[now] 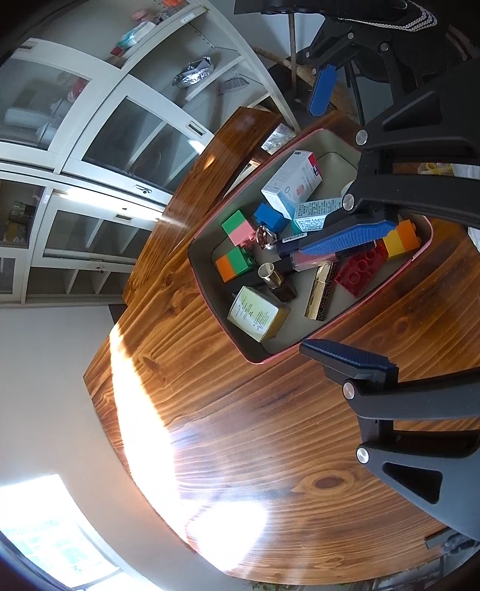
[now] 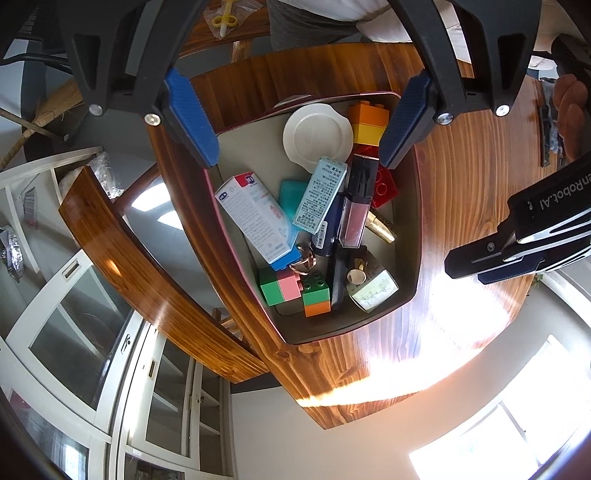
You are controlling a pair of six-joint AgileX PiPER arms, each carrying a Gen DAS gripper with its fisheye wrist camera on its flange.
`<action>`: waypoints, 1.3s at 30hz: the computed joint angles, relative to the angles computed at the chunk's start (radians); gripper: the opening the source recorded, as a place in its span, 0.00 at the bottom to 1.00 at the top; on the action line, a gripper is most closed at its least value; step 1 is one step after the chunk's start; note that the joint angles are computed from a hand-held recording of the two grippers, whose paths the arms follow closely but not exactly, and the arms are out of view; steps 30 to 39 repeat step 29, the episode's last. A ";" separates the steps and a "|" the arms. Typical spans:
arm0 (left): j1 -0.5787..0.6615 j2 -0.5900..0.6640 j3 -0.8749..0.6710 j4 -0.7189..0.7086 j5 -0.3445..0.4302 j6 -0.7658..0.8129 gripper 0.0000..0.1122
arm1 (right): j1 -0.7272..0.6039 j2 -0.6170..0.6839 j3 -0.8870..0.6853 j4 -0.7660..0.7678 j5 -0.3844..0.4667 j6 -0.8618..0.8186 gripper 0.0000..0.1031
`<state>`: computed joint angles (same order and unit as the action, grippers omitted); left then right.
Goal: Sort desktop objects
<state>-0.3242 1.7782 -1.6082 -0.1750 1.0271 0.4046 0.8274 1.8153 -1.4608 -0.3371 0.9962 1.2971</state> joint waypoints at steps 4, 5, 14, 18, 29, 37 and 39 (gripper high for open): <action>-0.013 -0.016 0.007 0.015 -0.005 -0.006 0.59 | 0.004 -0.015 0.013 -0.012 0.001 0.020 0.88; -0.010 -0.018 0.006 0.005 0.000 0.001 0.63 | 0.005 -0.017 0.014 -0.013 0.002 0.021 0.88; -0.025 -0.013 0.009 -0.014 0.023 0.020 0.63 | 0.007 -0.024 0.036 -0.007 -0.020 0.033 0.88; -0.033 -0.007 0.009 -0.021 0.033 0.030 0.63 | 0.008 -0.029 0.048 -0.008 -0.025 0.045 0.88; -0.034 0.016 -0.002 -0.050 0.062 0.057 0.65 | 0.003 -0.032 0.073 0.005 -0.044 0.056 0.88; -0.034 0.016 -0.002 -0.050 0.062 0.057 0.65 | 0.003 -0.032 0.073 0.005 -0.044 0.056 0.88; -0.034 0.016 -0.002 -0.050 0.062 0.057 0.65 | 0.003 -0.032 0.073 0.005 -0.044 0.056 0.88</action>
